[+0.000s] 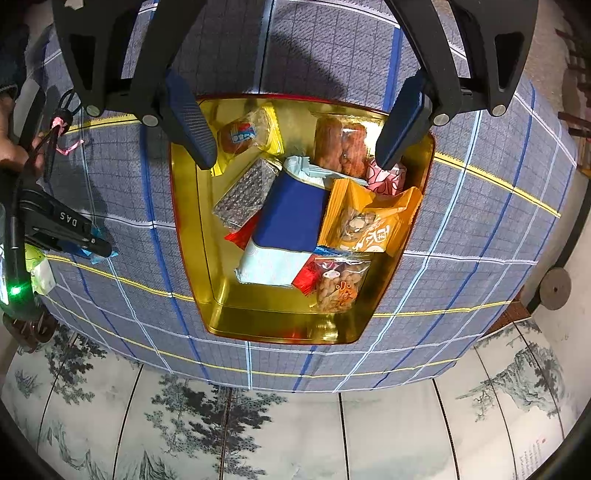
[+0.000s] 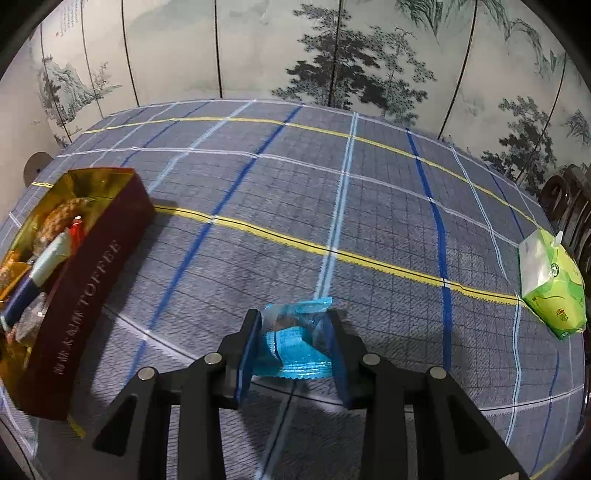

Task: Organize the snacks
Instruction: 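Carry the light-blue packet into the gold tin and open the right tool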

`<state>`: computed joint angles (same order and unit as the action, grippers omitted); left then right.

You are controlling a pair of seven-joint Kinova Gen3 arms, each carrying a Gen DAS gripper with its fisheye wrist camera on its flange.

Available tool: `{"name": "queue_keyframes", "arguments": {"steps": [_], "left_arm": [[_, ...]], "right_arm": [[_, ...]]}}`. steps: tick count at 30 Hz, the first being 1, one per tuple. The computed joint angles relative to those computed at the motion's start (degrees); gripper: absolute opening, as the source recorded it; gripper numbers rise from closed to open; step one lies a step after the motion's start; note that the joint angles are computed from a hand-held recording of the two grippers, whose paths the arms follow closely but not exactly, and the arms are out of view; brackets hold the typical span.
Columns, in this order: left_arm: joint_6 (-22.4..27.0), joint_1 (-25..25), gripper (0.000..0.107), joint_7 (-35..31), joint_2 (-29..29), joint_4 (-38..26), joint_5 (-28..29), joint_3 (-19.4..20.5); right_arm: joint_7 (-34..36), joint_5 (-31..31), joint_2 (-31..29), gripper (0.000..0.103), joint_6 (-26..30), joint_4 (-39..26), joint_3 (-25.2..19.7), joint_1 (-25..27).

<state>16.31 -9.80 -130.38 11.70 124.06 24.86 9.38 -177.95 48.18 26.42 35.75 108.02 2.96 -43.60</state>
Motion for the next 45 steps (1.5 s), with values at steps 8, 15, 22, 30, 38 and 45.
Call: {"name": "queue_keyframes", "arguments": {"steps": [8,15,22,30,38,45], "left_arm": [[0.0,-2.4,0.086,-4.0,-0.7,0.8,3.5,0.9],[-0.2,-2.9,0.086,-5.7,-0.9,1.0,5.2,0.0],[0.0,-4.6,0.086,-6.5,-0.9,0.9,5.6,-1.4],[0.1,-6.8,0.086,-6.2,-1.0,0.3,5.5,-3.0],[0.0,-7.9,0.086,-5.6,-1.1,0.3,4.4,-3.7],[0.2,-9.3,0.086,-6.6,-1.0,0.1,5.1,-3.6]], "right_arm": [[-0.4,0.6,-1.4,0.035,0.6,-0.8,-1.1,-1.2],[0.4,0.9,-2.2,0.035,-0.6,-2.2,-2.0,-2.0],[2.7,0.3,-2.3,0.035,-3.2,-4.5,-2.6,-2.8],[8.0,-3.0,-0.3,0.035,-6.2,-8.6,-2.4,-4.3],[18.0,-9.1,3.9,0.035,-6.5,-14.8,-2.0,-6.0],[23.5,-14.0,6.7,0.035,-5.1,-18.3,-0.4,-7.6]]}}
